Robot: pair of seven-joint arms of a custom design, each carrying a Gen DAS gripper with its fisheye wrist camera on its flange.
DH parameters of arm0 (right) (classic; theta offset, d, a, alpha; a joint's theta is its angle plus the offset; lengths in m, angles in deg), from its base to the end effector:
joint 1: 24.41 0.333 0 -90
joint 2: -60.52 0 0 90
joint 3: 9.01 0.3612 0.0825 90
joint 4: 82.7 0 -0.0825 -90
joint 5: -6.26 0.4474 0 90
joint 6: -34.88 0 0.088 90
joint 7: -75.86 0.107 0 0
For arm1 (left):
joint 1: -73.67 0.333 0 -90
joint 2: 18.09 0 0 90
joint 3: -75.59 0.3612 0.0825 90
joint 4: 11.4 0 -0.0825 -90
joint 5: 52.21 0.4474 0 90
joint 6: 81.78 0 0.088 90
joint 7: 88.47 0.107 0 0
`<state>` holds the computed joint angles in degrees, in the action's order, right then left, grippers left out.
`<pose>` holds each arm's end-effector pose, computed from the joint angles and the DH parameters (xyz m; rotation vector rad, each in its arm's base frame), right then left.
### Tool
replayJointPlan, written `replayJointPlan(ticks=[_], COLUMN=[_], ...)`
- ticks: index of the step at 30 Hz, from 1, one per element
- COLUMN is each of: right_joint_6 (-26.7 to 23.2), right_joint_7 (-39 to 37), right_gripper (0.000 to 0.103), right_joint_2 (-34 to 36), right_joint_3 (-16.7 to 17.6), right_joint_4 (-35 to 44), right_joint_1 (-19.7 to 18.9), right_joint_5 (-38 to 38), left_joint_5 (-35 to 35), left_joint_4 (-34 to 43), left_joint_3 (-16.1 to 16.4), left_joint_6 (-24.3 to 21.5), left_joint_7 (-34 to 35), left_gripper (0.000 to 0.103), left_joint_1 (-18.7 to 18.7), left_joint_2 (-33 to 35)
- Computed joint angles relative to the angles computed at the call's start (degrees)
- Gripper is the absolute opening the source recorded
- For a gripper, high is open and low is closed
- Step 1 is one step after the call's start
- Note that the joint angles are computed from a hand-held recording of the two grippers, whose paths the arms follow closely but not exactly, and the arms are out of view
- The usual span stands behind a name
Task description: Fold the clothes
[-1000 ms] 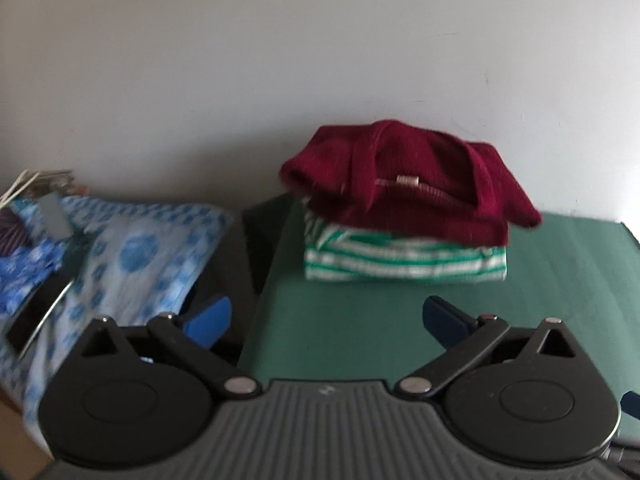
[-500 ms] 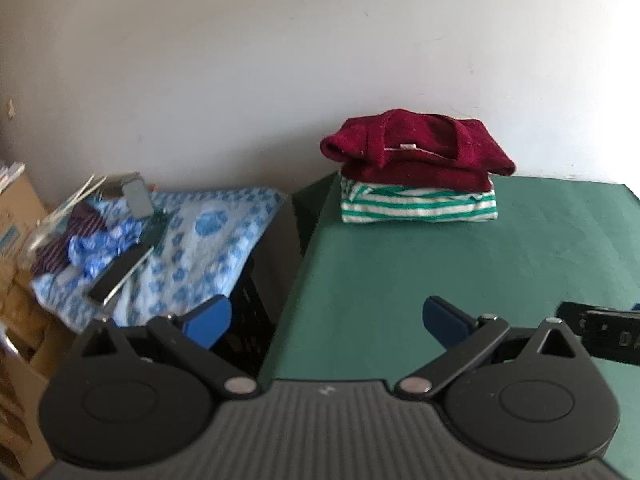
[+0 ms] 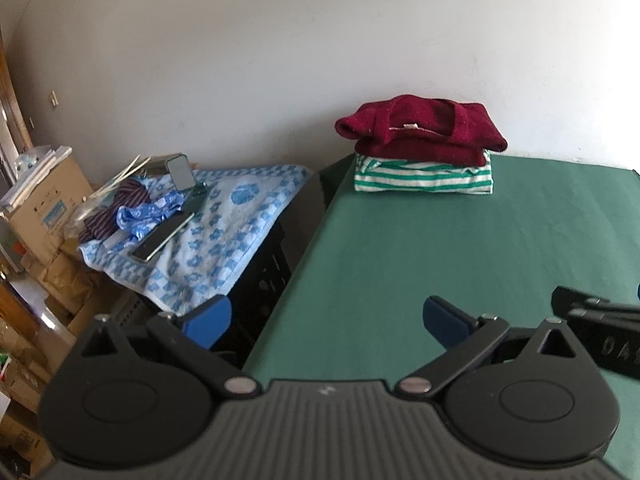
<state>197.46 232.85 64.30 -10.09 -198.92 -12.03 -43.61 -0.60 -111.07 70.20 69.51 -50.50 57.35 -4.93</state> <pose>0.6421 0.1690 0.5004 -1.4961 1.8844 -0.7865 0.6808 -0.2863 0.5314 -1.5450 1.7424 -0.6519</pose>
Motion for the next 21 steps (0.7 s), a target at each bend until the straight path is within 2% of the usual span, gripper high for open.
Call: replayJointPlan(ticks=[4, 6, 12, 16, 21], right_joint_6=[-1.8, -2.55, -8.94, -12.86, -17.57], right_joint_7=[2.62, 4.52, 10.89, 14.53, 17.3], right_gripper=[0.093, 0.093, 0.093, 0.093, 0.093], right_joint_2=[-0.96, -0.77, 1.46, 3.15, 5.06], right_joint_3=[0.46, 0.68, 1.27, 1.28, 1.28], right_joint_4=[-0.7, -0.36, 3.29, 5.85, 8.66], right_joint_1=[0.38, 0.45, 2.31, 4.08, 6.45], right_joint_5=[-2.68, -3.66, -7.44, -8.53, -9.28], left_joint_5=[-1.02, -2.51, -8.03, -17.33, -29.47], left_joint_4=[-1.08, -1.35, -1.63, -1.81, -1.48], left_joint_3=[-0.14, -0.39, -0.43, -1.71, -3.41], left_joint_6=[1.66, 3.0, 6.7, 8.66, 8.79], left_joint_7=[1.24, 3.99, 14.54, 24.82, 37.36], left_gripper=[0.102, 0.102, 0.102, 0.102, 0.102], left_joint_1=[0.67, 1.4, 3.25, 5.69, 8.21], left_joint_2=[-0.59, -0.41, 0.52, 1.25, 2.32])
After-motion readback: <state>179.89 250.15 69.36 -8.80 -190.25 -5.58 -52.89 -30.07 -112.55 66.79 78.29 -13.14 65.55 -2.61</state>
